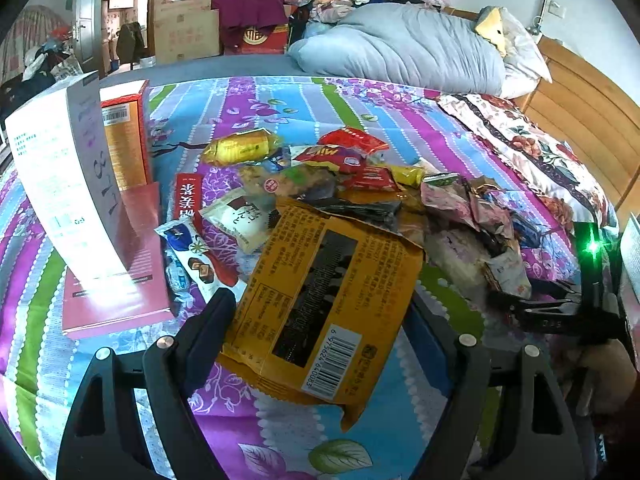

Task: Organize snacks
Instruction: 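Carry the yellow packet and white bag in both tools over the clear bowl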

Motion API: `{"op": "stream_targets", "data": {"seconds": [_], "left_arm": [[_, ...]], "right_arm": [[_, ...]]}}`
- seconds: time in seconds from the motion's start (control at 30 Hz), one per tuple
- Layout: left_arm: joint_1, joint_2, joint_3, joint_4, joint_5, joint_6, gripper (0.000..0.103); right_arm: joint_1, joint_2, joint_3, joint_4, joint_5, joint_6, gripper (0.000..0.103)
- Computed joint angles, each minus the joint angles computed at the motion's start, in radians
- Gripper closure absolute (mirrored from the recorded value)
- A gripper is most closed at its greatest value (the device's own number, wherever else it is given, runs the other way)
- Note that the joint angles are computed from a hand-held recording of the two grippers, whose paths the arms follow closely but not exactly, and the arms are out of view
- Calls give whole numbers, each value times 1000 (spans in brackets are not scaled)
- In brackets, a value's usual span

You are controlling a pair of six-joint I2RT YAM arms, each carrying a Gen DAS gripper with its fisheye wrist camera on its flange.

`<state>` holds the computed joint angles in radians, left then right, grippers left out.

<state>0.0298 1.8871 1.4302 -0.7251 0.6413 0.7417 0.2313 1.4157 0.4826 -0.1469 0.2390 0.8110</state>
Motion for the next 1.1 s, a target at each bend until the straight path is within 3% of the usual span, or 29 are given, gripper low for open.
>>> {"op": "stream_targets", "data": {"seconds": [0.03, 0.07, 0.23, 0.37, 0.47, 0.53, 0.6, 0.67, 0.73, 0.77, 0.83, 0.87, 0.93, 1.0, 1.1], "left_arm": [[1, -3, 1, -6, 1, 2, 19], [5, -3, 6, -16, 8, 5, 19], [30, -29, 10, -24, 48, 2, 20], [58, -52, 39, -29, 86, -16, 26], [86, -36, 113, -59, 111, -32, 41], [102, 8, 192, -117, 117, -20, 63], [123, 72, 281, -187, 114, -8, 65], [143, 158, 391, -305, 96, 29, 60], [152, 224, 456, -435, 64, 110, 31], [157, 223, 435, -466, 69, 170, 25], [160, 222, 364, -564, 63, 426, 14], [150, 206, 298, -548, 29, 512, 13], [119, 156, 170, -439, -45, 533, 13], [106, 138, 104, -387, -22, 550, 13], [79, 117, 15, -213, -27, 434, 13]], "right_arm": [[0, -31, -22, 17, -7, 5, 18], [-14, -78, -53, 40, -46, 13, 23], [85, -272, -58, -87, 60, 51, 23], [175, -370, 48, -236, 186, 52, 23], [211, -331, 175, -271, 250, -17, 23], [217, -268, 254, -254, 264, -72, 23], [208, -216, 301, -234, 239, -107, 23], [200, -184, 326, -218, 200, -114, 23], [201, -176, 323, -199, 168, -112, 23], [215, -170, 317, -195, 165, -107, 23], [248, -172, 302, -208, 170, -75, 23], [257, -178, 289, -208, 167, -58, 23], [280, -196, 258, -211, 164, -10, 23], [292, -211, 235, -217, 162, 22, 23], [297, -216, 216, -219, 149, 46, 22]]}}
